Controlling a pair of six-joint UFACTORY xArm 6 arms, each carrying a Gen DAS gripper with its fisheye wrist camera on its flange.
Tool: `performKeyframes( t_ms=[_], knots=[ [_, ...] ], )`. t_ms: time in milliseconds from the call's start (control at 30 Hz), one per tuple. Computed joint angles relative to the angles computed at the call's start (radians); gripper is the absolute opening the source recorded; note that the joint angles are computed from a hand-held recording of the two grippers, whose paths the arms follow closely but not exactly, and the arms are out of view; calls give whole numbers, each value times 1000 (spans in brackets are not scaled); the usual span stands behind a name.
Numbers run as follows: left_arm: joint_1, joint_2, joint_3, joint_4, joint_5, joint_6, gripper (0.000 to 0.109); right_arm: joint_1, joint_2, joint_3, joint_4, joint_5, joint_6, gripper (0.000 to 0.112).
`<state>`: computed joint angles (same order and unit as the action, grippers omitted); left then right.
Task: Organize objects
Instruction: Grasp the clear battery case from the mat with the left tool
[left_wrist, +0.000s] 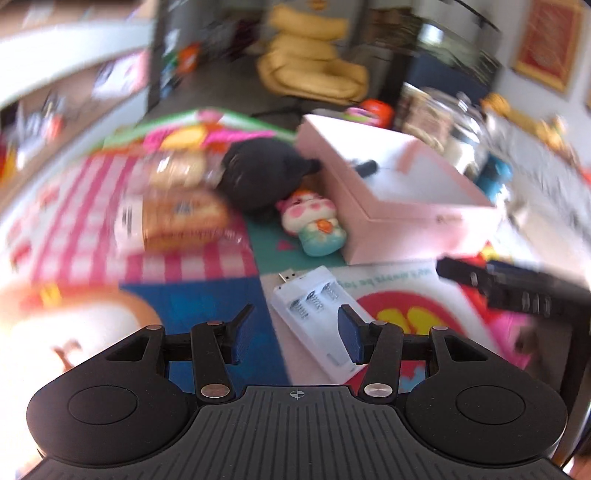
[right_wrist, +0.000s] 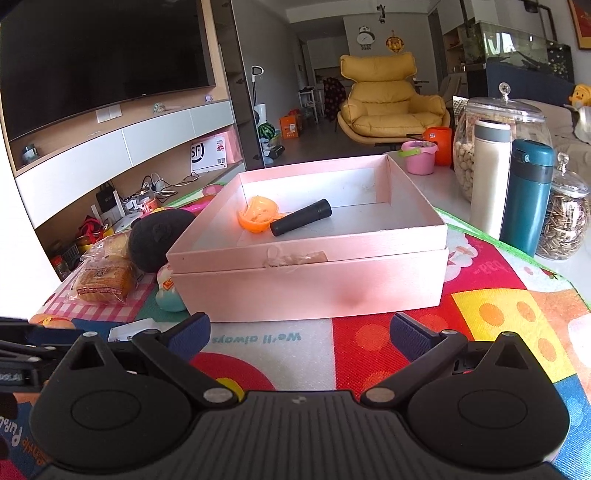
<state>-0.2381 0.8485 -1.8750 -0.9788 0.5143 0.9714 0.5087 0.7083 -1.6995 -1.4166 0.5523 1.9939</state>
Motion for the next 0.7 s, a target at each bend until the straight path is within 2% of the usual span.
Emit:
performKeyframes(
  t_ms=[67, 133, 267, 300, 433, 567, 633, 700],
  knots=[
    [4, 24, -42, 1, 44, -101, 53, 2, 1, -1, -5, 3, 6, 103],
    [-2, 47, -82, 2, 67, -147, 53, 3, 0, 0, -10, 9, 15, 103],
    [-44, 80, -117, 61, 22, -167, 54, 11, -1, 0, 1, 42, 28, 103],
    [-60, 77, -103, 67, -13, -151, 55, 12, -4, 4, -3, 48, 38, 103],
    [-112, 44, -13, 23, -154, 47, 58, 15, -19, 26, -33, 65, 95, 103],
    [-154, 24, 53, -96, -277, 303, 58, 5, -26, 37, -38, 47, 128, 103],
    [-161, 22, 59, -162, -299, 382, 58, 2, -26, 39, -32, 42, 137, 103],
    [-156, 24, 55, -174, -287, 380, 59, 2, -20, 32, -5, 52, 129, 103]
  ],
)
